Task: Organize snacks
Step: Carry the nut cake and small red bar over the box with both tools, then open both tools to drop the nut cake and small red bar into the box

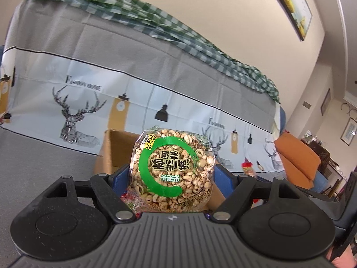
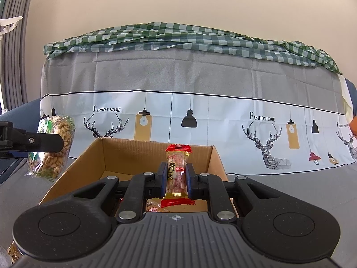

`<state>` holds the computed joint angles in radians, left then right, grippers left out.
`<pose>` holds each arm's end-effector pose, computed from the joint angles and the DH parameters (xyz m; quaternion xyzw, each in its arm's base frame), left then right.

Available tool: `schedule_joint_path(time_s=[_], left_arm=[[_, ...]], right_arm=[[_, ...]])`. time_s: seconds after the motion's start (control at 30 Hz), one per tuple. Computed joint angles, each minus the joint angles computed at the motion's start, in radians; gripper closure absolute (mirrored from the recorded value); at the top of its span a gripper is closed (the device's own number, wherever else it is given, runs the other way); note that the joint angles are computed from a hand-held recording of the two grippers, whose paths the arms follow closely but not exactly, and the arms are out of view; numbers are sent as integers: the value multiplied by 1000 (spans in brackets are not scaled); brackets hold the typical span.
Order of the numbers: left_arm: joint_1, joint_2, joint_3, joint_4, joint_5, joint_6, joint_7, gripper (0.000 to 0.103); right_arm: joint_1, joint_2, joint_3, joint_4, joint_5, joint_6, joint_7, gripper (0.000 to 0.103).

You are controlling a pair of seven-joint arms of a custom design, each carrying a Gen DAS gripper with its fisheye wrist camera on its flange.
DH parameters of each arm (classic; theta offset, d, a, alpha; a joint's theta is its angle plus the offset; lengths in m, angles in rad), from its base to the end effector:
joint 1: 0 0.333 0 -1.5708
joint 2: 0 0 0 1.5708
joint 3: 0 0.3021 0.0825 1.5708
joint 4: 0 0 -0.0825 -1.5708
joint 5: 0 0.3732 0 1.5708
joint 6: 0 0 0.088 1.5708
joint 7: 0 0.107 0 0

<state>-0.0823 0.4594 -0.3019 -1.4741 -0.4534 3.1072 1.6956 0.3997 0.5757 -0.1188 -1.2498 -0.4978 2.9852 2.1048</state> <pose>0.6905 -0.1851 0.5499 -0.5989 0.5675 -0.5334 0.1864 0.6985 0.2663 0.5567 -0.6548 0.5076 -0.3684 0.4218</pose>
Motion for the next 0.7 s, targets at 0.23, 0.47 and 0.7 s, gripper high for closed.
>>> schedule_joint_path(time_s=[0.23, 0.47, 0.7], left_arm=[[-3, 23, -28, 26, 4, 3, 29, 20], [7, 50, -65, 60, -16, 4, 61, 20], [-1, 67, -76, 79, -18, 20, 92, 20]], right_arm=[[6, -5, -9, -6, -10, 2, 5, 86], [9, -11, -18, -15, -26, -2, 14, 86], [9, -18, -23, -24, -41, -6, 21, 86]])
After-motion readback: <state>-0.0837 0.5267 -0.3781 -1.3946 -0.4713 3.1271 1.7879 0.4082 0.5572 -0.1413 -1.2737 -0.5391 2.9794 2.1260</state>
